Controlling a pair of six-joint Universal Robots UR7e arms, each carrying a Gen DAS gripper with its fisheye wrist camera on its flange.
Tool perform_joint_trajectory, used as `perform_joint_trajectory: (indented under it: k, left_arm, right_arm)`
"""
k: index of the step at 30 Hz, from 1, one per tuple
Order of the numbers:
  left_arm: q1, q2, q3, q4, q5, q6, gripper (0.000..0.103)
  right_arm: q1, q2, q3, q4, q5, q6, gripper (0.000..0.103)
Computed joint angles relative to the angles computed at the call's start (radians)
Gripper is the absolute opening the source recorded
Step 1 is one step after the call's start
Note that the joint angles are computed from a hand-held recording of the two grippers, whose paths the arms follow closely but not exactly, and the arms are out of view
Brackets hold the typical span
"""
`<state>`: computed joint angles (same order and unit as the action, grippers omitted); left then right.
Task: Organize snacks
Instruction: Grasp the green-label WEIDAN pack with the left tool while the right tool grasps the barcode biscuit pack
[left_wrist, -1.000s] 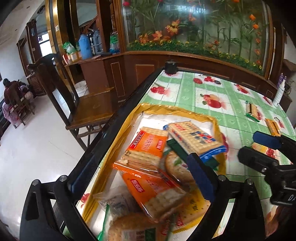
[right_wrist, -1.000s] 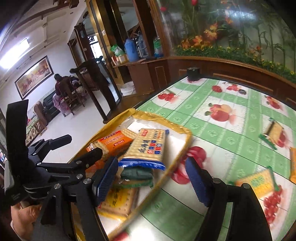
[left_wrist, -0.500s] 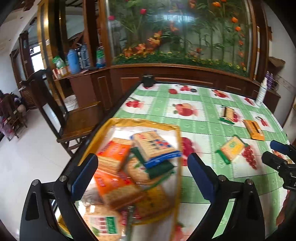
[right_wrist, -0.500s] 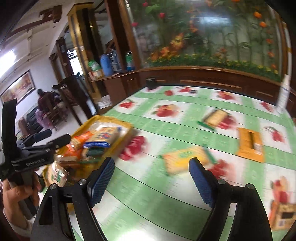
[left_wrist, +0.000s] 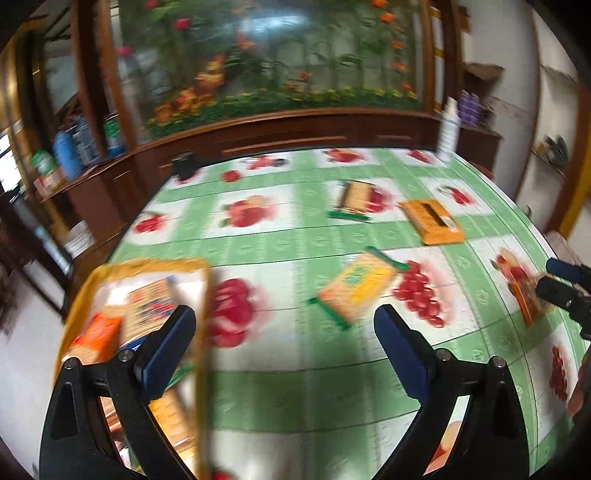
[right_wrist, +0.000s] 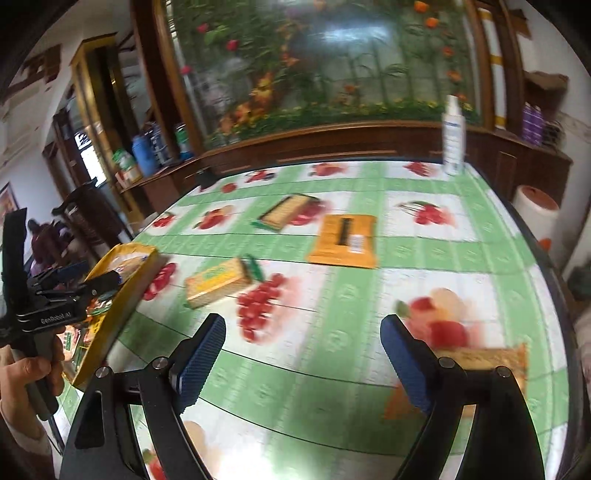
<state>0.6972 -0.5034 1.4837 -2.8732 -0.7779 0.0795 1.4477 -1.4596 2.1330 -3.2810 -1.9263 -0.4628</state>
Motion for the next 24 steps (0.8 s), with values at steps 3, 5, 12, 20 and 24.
perform_joint_trajectory:
  k: [3,5,12,20,24]
  left_arm:
    - [0.005,0.042,-0.060,0.051,-0.045,0.051,0.098]
    - [0.009,0.073,-0.104,0.094,-0.071,0.092,0.098]
    - [0.017,0.142,-0.191,0.194,-0.116,0.193,0.098]
    - [0.035,0.180,-0.255,0.259,-0.142,0.207,0.098]
    - [0.042,0.188,-0.276,0.273,-0.159,0.200,0.098]
  right_arm:
    - [-0.034,-0.040,0.024,0.000,0.004,0.007,0.089]
    - [-0.064,-0.071,0.046,-0.001,0.019,0.015,0.090]
    - [-0.149,-0.144,0.056,0.084,0.054,-0.002,0.095]
    - [-0.131,-0.105,-0.043,0.261,-0.045,-0.133,0.102]
    - [-0.105,-0.037,-0.126,0.305,-0.162,-0.084,0.103]
